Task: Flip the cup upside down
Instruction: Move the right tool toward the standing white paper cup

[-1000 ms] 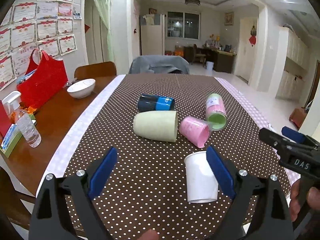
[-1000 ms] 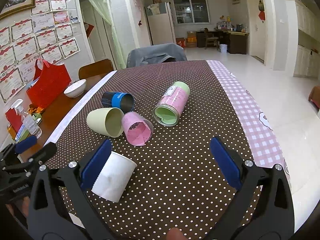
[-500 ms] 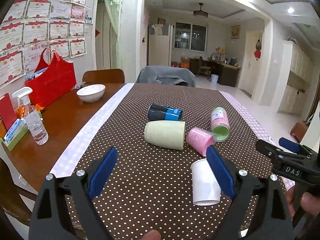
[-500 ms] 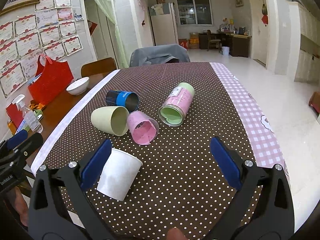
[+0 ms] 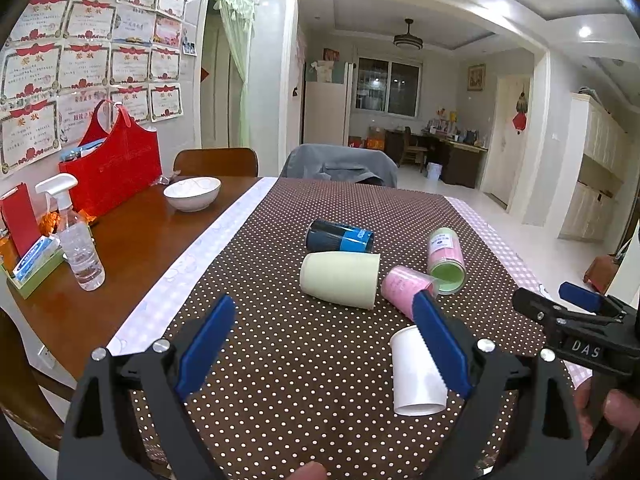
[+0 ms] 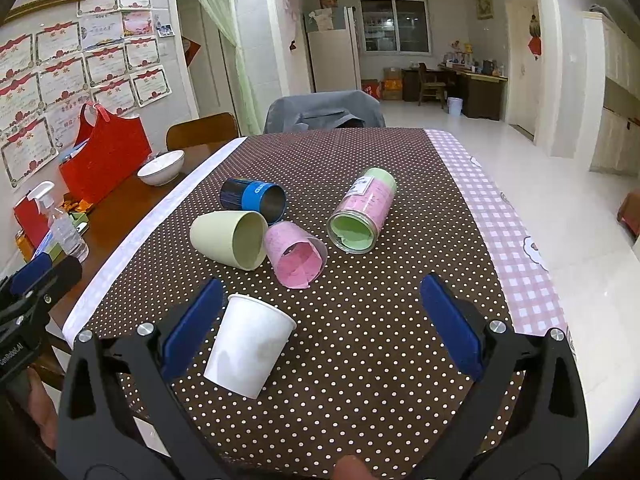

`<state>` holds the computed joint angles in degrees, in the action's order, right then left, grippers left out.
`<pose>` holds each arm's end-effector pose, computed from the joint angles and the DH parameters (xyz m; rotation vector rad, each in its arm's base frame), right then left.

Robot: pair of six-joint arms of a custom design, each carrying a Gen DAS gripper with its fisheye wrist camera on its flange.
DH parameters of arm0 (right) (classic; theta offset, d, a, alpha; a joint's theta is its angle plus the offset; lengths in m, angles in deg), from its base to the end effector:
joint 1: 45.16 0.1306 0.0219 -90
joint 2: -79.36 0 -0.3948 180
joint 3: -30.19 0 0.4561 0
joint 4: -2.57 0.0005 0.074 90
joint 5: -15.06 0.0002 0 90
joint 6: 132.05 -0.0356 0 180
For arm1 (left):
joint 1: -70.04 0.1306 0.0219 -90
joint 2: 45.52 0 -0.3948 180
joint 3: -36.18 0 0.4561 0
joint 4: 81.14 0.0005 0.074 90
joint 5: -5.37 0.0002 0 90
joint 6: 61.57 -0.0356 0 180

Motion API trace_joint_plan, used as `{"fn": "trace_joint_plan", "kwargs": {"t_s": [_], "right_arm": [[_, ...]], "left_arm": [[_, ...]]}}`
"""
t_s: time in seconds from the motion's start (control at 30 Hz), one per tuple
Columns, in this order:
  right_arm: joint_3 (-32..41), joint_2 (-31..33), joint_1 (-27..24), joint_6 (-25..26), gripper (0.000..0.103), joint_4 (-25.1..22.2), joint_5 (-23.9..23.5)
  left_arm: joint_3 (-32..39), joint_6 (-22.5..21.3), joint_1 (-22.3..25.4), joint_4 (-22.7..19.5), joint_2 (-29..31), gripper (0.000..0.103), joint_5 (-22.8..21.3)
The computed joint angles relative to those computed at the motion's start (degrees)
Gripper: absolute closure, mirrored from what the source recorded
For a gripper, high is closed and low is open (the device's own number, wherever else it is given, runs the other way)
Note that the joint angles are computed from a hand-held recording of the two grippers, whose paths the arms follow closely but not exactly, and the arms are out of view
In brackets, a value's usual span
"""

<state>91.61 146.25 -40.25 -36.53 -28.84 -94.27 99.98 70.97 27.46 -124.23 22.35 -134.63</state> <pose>0.4044 0.0461 0.3855 -0.3845 2.1625 0.3669 0.3081 -0.2468 0.3928 -0.3709 2.0318 0.1587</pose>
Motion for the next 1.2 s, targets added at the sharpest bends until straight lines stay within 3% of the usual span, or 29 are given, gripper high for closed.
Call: {"fn": "trace_joint_plan", "kwargs": {"t_s": [0.23,0.47,0.97,1.2], "right_arm": [[1.0,1.34,0.53,0.44,0.006,-2.82,-1.75],[5.01,7.73,1.63,1.38,0.006,-10.92,-5.36],[12.51,18.36,5.97,-0.33,0.006,-22.07,-5.78],[14.42,20.56,6.84,-2.28,0.006,-24.24,-5.22]], "left_arm": [[-1.1,0.44,0.45,0.68,-0.69,0.014,-0.02],[-2.81,0.46,2.11,2.31,-0.84,0.014,1.45],[-5.37,1.16,5.44,2.86,-1.12,0.014,4.36],[-6.58,1.16,6.54,3.89,-1.86,0.014,5.84]]}}
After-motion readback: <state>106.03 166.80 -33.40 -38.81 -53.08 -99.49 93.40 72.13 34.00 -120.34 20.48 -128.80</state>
